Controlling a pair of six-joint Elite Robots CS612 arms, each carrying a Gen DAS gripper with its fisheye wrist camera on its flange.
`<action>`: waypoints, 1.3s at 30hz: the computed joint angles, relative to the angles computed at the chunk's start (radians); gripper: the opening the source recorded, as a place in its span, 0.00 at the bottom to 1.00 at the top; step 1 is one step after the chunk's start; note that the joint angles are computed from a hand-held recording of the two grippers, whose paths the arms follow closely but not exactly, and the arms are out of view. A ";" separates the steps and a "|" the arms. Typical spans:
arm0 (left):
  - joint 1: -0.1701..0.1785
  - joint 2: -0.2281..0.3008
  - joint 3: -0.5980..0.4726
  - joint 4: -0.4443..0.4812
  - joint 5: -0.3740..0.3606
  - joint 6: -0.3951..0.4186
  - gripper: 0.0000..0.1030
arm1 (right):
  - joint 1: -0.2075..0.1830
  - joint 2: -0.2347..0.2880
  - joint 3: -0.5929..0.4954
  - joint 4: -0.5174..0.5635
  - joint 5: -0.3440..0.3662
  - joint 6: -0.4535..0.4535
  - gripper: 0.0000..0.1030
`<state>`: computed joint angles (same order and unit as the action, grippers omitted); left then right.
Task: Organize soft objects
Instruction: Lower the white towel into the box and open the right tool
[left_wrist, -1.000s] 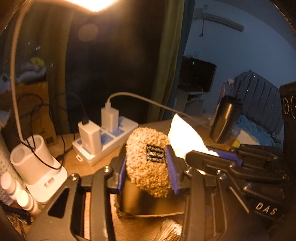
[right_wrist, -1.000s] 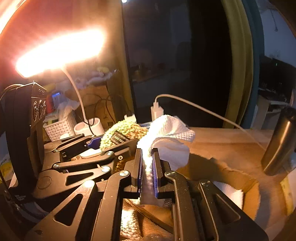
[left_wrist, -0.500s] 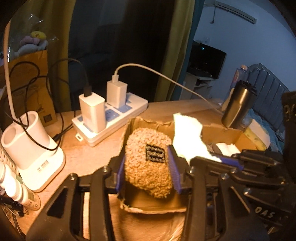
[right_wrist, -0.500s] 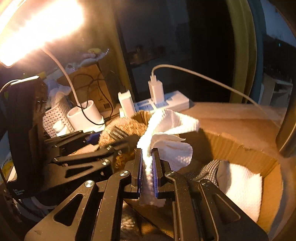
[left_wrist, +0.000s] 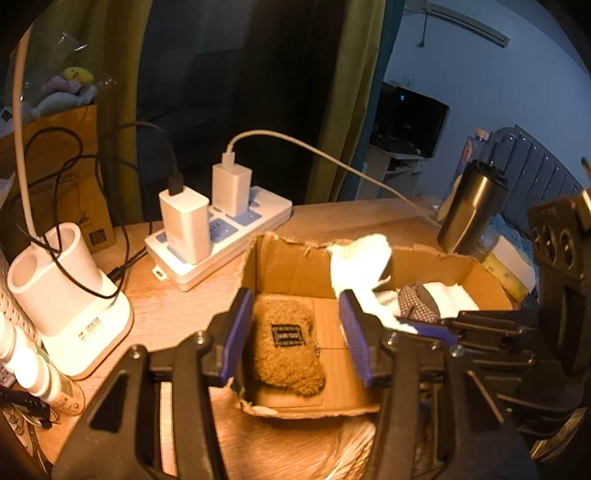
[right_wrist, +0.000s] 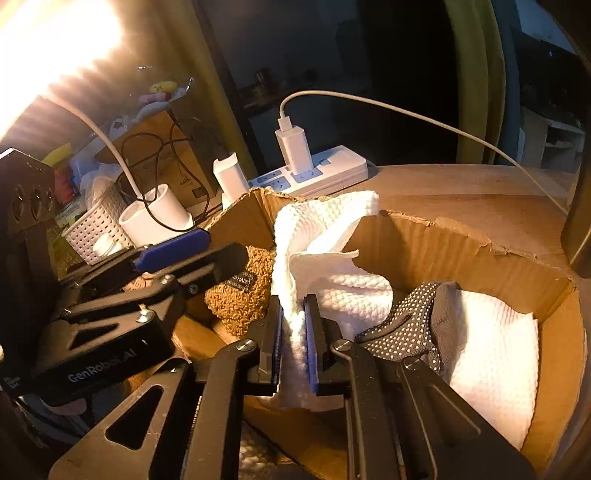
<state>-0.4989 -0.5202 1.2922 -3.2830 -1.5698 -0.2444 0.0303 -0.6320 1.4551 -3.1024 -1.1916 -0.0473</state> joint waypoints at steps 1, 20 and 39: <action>0.000 -0.002 0.003 -0.007 0.003 -0.005 0.49 | 0.000 -0.001 0.000 0.008 -0.001 -0.004 0.15; -0.010 -0.064 0.097 -0.123 0.029 -0.012 0.53 | 0.007 -0.061 0.087 -0.113 -0.051 0.014 0.48; -0.033 -0.128 0.206 -0.241 0.055 -0.001 0.62 | 0.013 -0.147 0.223 -0.279 -0.135 0.003 0.51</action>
<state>-0.5316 -0.6484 1.4984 -3.5242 -1.5146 -0.2453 0.0430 -0.7795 1.6777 -3.3811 -1.3263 -0.0443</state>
